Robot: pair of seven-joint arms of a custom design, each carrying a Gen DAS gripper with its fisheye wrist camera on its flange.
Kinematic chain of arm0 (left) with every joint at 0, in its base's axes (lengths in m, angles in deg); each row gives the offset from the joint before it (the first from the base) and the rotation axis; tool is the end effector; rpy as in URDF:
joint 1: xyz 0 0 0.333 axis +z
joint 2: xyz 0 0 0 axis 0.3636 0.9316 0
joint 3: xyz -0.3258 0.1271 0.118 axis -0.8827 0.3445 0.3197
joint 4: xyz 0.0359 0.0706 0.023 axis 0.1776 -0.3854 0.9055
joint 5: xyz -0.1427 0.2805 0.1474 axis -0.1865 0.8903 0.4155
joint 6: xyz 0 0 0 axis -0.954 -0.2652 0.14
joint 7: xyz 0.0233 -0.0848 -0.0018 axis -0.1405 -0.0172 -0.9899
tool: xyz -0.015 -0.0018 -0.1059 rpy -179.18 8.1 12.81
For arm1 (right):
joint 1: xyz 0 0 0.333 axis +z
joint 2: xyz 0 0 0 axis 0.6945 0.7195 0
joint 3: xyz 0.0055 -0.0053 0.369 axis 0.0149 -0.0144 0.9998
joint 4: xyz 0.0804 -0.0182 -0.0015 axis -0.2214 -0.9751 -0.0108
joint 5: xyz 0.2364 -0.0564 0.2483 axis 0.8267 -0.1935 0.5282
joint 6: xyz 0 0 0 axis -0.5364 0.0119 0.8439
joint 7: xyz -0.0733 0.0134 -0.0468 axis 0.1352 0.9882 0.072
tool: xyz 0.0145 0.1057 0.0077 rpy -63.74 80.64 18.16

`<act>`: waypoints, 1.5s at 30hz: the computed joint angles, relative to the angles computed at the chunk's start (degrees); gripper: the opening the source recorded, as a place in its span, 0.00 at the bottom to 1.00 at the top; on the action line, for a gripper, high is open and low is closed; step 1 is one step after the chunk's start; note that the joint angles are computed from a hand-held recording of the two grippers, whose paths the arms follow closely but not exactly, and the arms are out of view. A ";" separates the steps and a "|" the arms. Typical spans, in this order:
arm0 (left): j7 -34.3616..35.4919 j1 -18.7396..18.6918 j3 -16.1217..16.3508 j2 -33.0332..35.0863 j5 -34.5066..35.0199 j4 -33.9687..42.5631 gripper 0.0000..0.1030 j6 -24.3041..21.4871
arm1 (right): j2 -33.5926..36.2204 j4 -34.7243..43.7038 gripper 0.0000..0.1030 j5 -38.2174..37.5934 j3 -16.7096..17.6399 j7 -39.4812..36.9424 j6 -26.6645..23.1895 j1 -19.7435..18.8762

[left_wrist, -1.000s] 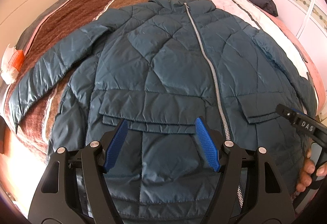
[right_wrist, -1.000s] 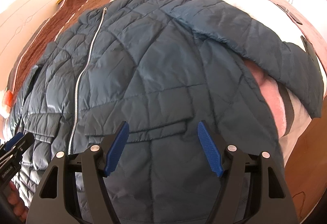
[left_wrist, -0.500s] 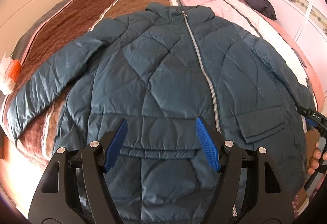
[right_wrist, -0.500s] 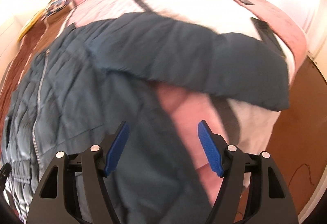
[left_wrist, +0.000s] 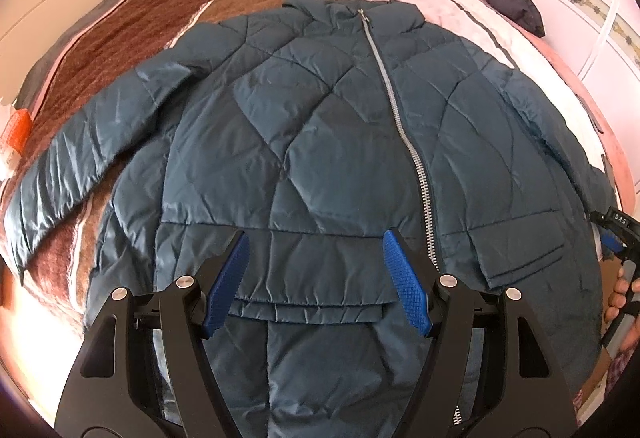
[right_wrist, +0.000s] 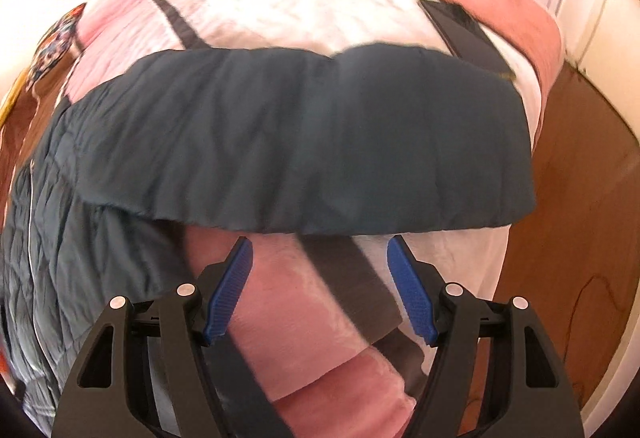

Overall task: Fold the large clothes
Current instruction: 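Move the right gripper to the sleeve cuff and close on it, then carry the sleeve across the jacket front with the right gripper, release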

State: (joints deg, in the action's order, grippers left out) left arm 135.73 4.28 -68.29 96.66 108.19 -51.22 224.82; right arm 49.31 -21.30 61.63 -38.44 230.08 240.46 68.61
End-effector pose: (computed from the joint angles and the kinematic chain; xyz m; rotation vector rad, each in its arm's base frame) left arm 0.6513 -0.1686 0.4284 -2.0646 1.7307 -0.5438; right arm 0.7248 0.2721 0.2947 -1.2541 2.3836 -0.4590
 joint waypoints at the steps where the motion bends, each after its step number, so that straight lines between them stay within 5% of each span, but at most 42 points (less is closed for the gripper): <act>1: 0.12 0.16 -0.13 0.02 -0.23 -0.15 0.66 0.05 | 0.06 -0.39 0.67 0.83 0.73 -0.03 0.73 -0.87; 8: 0.00 0.46 -0.13 0.06 -1.00 -0.63 0.66 -0.28 | 1.03 -2.50 0.69 7.55 5.19 -1.91 8.17 -6.16; 13: 0.56 0.91 -0.38 -0.02 -1.65 -1.10 0.66 0.54 | 0.26 -6.07 0.70 10.76 3.96 0.18 14.51 -5.67; 16: 1.21 1.08 -0.50 -0.09 -2.18 -1.36 0.66 0.95 | -1.02 -11.18 0.70 12.16 1.02 4.72 23.24 -3.96; 20: 1.82 1.05 -0.47 -0.15 -2.79 -1.68 0.66 1.42 | -1.16 -15.90 0.70 16.73 6.00 7.16 33.59 -8.56; 25: 2.21 1.06 -0.38 -0.56 -3.58 -2.69 0.66 2.58 | -2.89 -23.30 0.66 20.30 5.83 8.83 44.07 -7.68; 30: 3.39 1.11 -0.56 -0.69 -4.51 -3.13 0.66 2.79 | -2.44 -24.41 0.66 22.75 6.79 10.32 47.27 -8.63; 33: 2.89 0.57 0.16 -1.21 -4.06 -3.99 0.66 3.77 | -2.06 -21.94 0.60 26.57 1.14 10.50 43.45 -4.23; 40: 2.24 0.65 1.08 -2.13 -4.05 -5.85 0.66 5.83 | -0.96 -14.76 0.09 22.76 -12.60 10.48 27.12 5.12; 45: 2.04 1.35 1.43 -2.82 -5.25 -7.95 0.66 8.54 | -0.47 -7.55 0.08 11.22 -25.27 9.91 12.98 14.49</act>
